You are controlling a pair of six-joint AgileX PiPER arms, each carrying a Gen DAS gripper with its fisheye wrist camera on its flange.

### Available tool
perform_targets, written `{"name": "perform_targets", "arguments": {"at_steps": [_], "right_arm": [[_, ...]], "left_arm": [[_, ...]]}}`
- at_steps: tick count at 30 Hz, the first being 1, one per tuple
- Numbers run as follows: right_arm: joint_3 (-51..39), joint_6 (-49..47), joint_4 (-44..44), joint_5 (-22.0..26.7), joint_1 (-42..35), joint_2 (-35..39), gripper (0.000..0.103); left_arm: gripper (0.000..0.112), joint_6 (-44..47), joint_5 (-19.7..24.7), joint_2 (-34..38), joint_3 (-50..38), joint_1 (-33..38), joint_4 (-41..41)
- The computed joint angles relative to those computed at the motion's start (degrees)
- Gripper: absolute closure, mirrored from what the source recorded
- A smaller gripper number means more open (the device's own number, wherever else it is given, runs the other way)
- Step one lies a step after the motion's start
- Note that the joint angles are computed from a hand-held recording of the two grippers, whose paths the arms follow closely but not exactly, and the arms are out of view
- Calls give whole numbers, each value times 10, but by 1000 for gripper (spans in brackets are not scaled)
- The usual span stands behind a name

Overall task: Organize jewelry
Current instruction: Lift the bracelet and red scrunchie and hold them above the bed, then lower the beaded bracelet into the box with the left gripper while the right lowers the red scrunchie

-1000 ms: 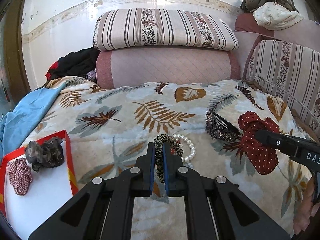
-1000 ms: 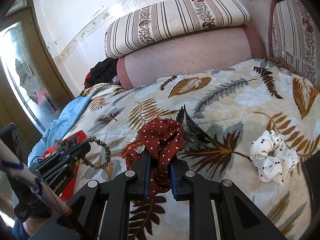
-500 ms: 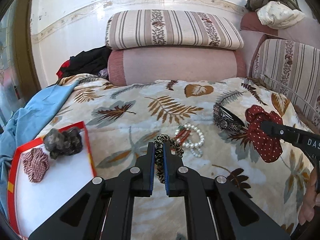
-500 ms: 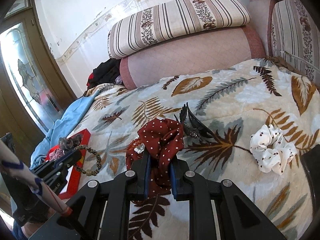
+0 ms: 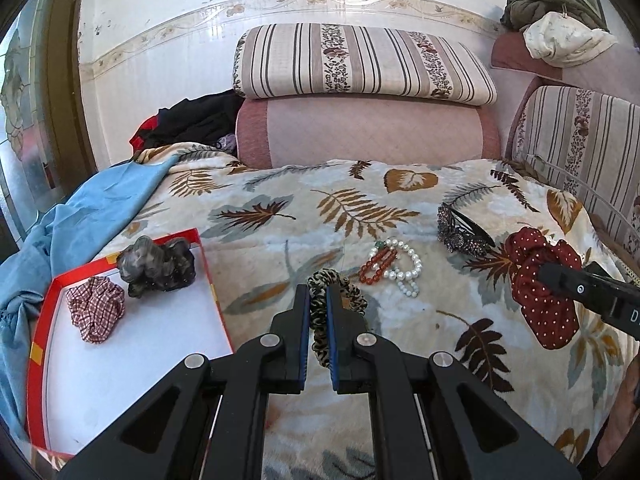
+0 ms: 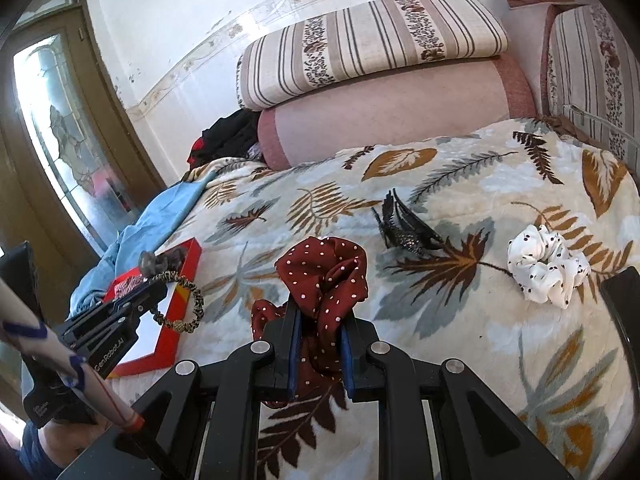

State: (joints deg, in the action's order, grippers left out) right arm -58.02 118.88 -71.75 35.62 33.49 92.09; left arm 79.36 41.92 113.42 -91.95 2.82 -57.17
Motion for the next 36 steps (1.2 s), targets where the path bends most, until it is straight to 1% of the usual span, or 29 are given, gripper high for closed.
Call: {"name": "perform_targets", "arguments": {"at_steps": [5,13,17,22,29,32,36], "right_arm": [[-8,-14,4,5,9,8,85],[-12,-16,4,-7,4,17,85],[-21,-31,10,-14,3,26,85],[-34,-48,19,-9,9,36,84],[-50,-52,37,0,20,46,84],[-58,-43,39,-4,28,51,84],[-91,-62,57,1,42,70,84]], "left_arm": [[105,6,-7,-4,10,2,-3],[105,-7,-18,4,4,-4,9],[105,-18,-18,8,-3,-3,15],[105,-29,-16,9,-9,0,18],[105,-40,1,3,-21,20,7],[105,-60,19,6,-40,36,10],[105,-88,42,17,-77,64,10]]}}
